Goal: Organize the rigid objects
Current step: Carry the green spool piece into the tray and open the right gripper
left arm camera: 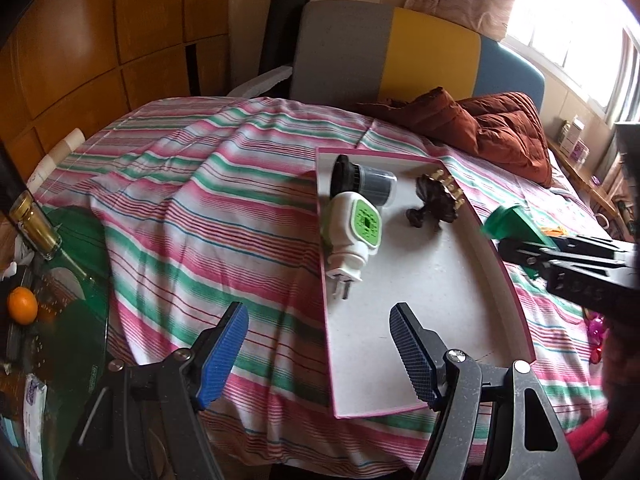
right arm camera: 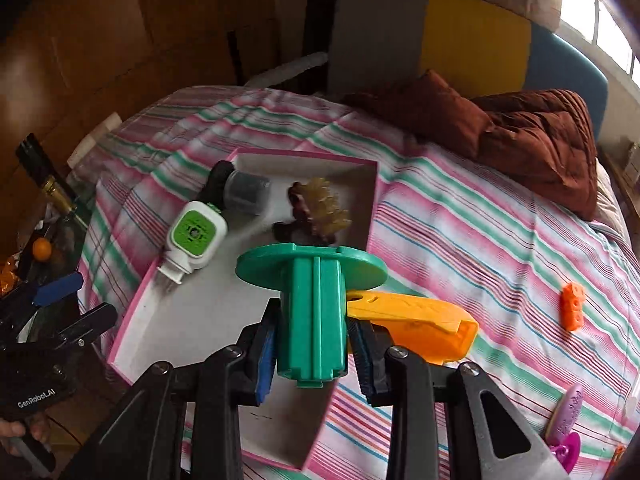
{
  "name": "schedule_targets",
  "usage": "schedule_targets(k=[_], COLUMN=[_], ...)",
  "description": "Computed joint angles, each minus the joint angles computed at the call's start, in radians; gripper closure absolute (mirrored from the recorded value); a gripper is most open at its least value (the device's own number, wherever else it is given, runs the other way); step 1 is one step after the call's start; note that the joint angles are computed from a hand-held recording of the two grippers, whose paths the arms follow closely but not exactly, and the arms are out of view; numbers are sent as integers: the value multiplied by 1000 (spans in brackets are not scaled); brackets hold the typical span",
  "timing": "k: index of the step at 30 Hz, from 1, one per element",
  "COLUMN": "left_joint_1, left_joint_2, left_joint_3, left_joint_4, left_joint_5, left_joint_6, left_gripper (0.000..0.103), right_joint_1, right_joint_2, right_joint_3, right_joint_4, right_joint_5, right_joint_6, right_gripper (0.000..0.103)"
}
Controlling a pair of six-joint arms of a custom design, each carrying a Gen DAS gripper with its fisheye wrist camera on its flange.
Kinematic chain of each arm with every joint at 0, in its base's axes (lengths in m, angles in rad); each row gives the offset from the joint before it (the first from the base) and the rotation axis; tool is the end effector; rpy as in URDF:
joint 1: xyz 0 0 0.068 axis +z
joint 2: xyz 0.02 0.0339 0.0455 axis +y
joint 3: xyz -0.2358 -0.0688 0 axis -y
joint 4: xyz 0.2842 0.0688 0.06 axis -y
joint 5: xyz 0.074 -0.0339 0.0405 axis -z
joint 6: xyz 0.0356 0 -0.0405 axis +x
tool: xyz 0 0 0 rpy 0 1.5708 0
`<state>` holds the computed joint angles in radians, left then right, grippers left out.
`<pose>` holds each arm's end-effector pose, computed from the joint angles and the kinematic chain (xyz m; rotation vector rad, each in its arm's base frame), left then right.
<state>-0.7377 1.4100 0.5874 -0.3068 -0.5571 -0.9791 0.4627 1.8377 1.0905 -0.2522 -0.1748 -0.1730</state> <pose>0.2081 -0.1637 0.0846 -0.4494 2.4045 0.0418 0.3466 0.1798 0.1001 -0.8699 2.4313 0.3333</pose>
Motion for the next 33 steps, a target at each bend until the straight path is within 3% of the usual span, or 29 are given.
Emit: schedule_targets(k=[6,14,23,33], left_joint_1=[21,36,31,-2], left_joint_2=[-19,-18,-18,-18], left_joint_3=[-35,-58,-53,-23], left_joint_4=[12,40,36,-6], left_joint_5=[15,41,35,6], left_joint_6=[-6,-8,-9,-11], left_gripper=[29,29,29,29], right_joint_1=[97,151,131,80], right_joint_2=[223,395,373,161], right_joint_3=[214,383,353,107], right_joint_4=[-80,-112,-70,68], right_joint_5=[44,135,82,30], right_joint_6=[89,129,129,125], right_gripper=[71,69,63,61])
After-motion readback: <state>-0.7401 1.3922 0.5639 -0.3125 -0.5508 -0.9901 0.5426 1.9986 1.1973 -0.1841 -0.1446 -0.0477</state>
